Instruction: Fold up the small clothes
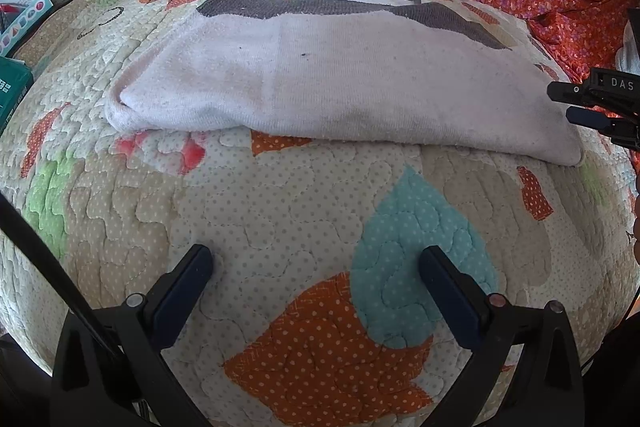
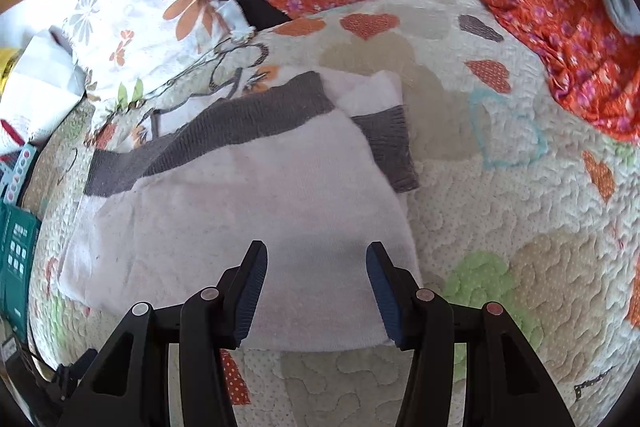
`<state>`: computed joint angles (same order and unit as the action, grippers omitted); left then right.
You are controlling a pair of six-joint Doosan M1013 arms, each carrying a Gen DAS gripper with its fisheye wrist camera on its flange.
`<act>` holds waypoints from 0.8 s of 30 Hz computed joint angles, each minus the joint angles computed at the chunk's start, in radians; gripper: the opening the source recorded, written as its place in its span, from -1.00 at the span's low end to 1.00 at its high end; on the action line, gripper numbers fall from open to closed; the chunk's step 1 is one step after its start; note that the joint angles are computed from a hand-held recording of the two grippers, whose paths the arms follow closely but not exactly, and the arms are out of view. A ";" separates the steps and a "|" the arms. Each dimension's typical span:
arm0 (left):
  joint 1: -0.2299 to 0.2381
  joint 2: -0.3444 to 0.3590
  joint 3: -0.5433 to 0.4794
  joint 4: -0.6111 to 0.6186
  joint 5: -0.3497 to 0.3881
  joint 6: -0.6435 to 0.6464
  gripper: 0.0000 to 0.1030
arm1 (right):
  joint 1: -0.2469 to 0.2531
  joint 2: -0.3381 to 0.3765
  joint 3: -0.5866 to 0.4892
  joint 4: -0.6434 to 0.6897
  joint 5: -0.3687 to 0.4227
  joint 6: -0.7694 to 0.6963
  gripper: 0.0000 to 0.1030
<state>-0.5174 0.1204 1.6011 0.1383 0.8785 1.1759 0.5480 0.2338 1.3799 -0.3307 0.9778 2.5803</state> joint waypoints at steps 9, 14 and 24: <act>-0.002 0.000 0.000 0.002 0.000 -0.002 1.00 | -0.008 0.046 -0.036 0.061 0.085 -0.093 0.13; -0.002 -0.001 0.000 0.003 0.001 -0.004 1.00 | -0.002 0.046 -0.037 0.037 0.081 -0.085 0.19; -0.009 0.001 -0.005 0.022 0.008 -0.014 1.00 | 0.015 0.051 -0.051 -0.007 0.077 -0.101 0.19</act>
<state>-0.5264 0.1214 1.5963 0.1600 0.8868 1.1622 0.5625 0.2848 1.3289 -0.3378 1.0548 2.4793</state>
